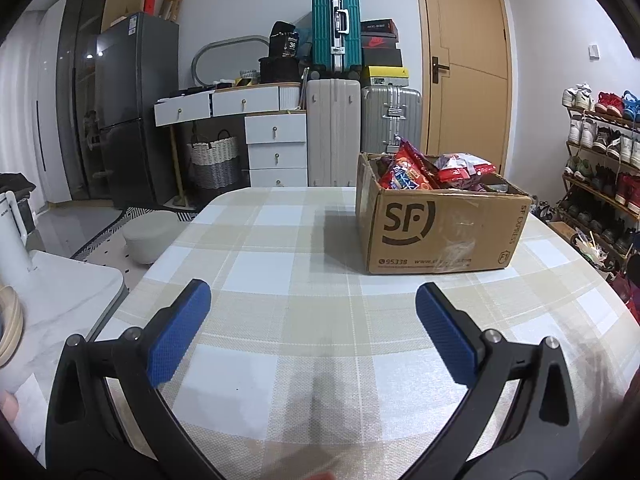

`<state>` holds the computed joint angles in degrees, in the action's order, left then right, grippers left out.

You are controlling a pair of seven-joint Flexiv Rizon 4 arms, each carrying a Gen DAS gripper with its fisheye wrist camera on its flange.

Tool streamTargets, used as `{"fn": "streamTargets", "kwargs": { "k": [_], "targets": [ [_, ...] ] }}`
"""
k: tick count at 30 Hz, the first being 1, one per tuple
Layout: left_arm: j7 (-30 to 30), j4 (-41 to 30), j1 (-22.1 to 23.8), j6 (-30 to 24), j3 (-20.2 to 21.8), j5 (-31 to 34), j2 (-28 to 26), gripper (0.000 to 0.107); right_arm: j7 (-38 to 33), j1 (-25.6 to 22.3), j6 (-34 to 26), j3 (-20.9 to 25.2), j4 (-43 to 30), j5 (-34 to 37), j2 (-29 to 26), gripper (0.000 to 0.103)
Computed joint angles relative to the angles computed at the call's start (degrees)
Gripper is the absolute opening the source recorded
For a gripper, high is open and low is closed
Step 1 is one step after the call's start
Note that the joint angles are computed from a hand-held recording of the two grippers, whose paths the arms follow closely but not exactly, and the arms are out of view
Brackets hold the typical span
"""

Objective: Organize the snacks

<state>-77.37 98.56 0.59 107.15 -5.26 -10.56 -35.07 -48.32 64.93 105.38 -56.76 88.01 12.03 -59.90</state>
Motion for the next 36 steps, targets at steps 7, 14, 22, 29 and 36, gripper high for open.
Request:
{"fn": "streamTargets", "kwargs": {
  "k": [7,14,22,29,36],
  "targets": [
    [0.4,0.0,-0.6,0.5,0.8,0.3,-0.1,0.102,-0.1,0.2,0.0,0.0,0.6,0.0,0.3,0.102],
    [0.7,0.0,1.3,-0.6,-1.5,1.0,0.1,0.102,0.0,0.2,-0.1,0.0,0.6,0.1,0.3,0.102],
    [-0.2,-0.2,0.8,-1.7,-0.5,-0.1,0.1,0.102,0.1,0.2,0.0,0.0,0.7,0.0,0.3,0.102],
    [-0.1,-1.2,-2.0,-3.3,3.0,-1.9,-0.2,0.102,0.1,0.3,0.0,0.0,0.8,0.1,0.4,0.102],
    [0.1,-1.6,-2.1,-4.3,3.2,-2.4,-0.4,0.102,0.1,0.3,0.0,0.0,0.8,0.0,0.4,0.102]
  ]
}}
